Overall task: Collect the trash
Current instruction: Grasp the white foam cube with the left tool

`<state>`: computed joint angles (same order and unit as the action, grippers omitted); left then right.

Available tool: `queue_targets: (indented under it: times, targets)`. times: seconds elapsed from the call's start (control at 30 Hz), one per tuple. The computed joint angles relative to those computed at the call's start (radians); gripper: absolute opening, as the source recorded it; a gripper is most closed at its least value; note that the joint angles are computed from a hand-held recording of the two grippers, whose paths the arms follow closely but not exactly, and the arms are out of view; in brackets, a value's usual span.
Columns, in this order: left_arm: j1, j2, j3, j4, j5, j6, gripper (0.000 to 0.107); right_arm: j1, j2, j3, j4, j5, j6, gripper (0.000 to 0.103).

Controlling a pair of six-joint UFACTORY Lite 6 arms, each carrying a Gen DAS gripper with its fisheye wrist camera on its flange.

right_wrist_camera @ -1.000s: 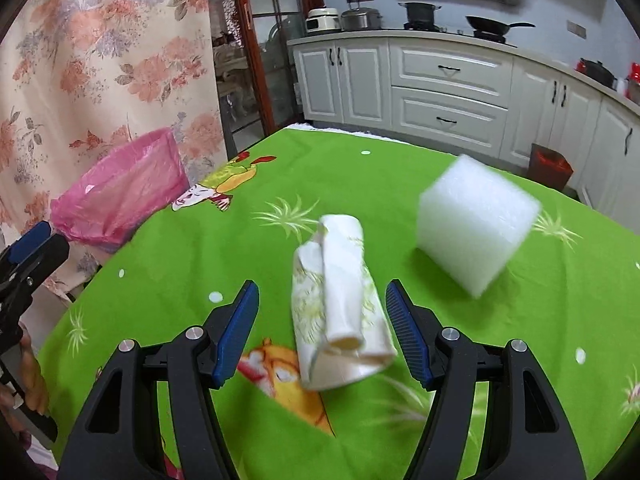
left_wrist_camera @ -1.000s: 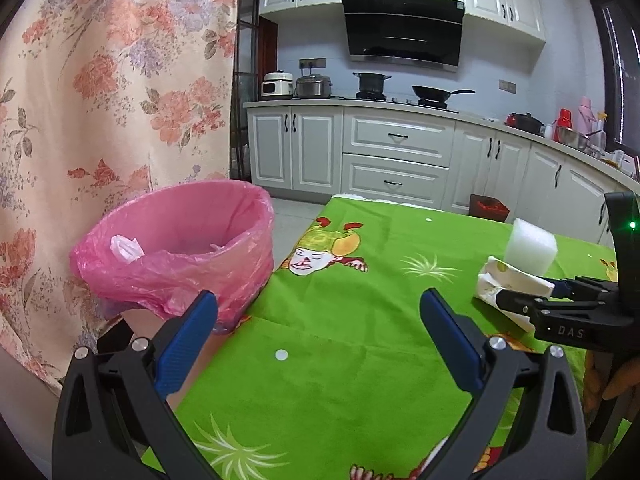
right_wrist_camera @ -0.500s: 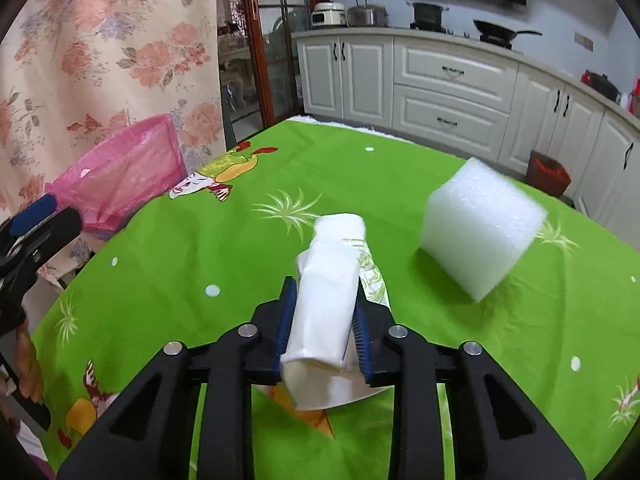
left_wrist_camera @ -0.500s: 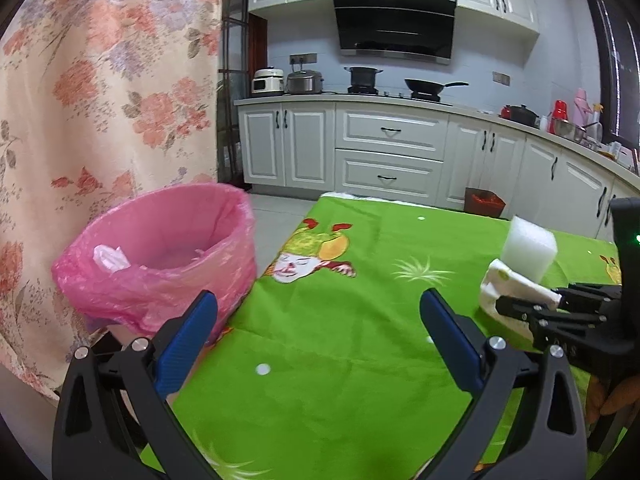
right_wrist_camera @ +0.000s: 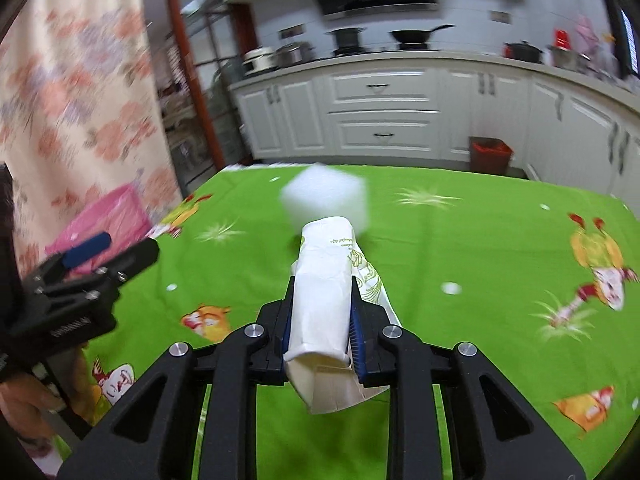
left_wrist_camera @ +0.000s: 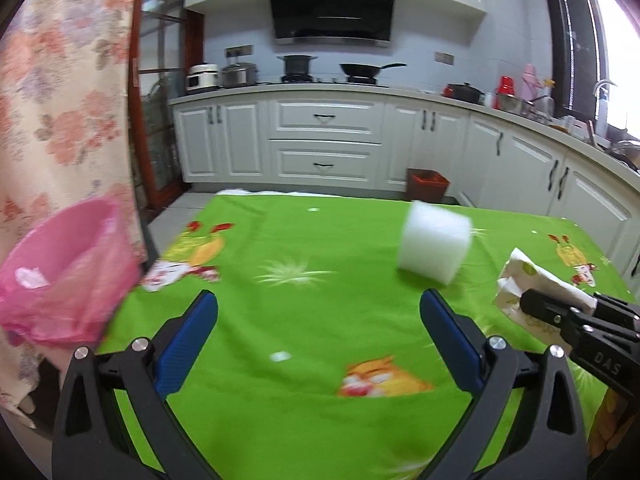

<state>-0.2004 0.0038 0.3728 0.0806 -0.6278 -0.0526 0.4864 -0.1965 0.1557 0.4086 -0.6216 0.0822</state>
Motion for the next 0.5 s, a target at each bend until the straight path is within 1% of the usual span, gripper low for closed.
queue_targets:
  times: [0.13, 0.23, 0.27, 0.3, 0.4, 0.43, 0.5]
  targets:
    - [-0.119, 0.133, 0.125, -0.109, 0.025, 0.007, 0.098, -0.090, -0.121, -0.077, -0.050, 0.021, 0.017, 0.023]
    - [-0.185, 0.240, 0.238, -0.175, 0.052, 0.023, 0.098, -0.174, -0.181, -0.106, -0.141, 0.040, 0.075, 0.023]
    - [-0.206, 0.281, 0.284, -0.203, 0.060, 0.039, 0.098, -0.215, -0.200, -0.113, -0.196, 0.047, 0.109, 0.023]
    - [-0.220, 0.317, 0.328, -0.218, 0.076, 0.051, 0.098, -0.243, -0.208, -0.116, -0.234, 0.048, 0.132, 0.023]
    - [-0.237, 0.407, 0.437, -0.184, 0.119, 0.035, 0.098, -0.345, -0.206, -0.124, -0.388, 0.034, 0.236, 0.023]
    - [-0.251, 0.448, 0.489, -0.190, 0.140, 0.053, 0.098, -0.371, -0.199, -0.122, -0.428, 0.028, 0.262, 0.023]
    - [-0.270, 0.500, 0.549, -0.212, 0.149, 0.092, 0.098, -0.417, -0.171, -0.115, -0.493, 0.004, 0.304, 0.023]
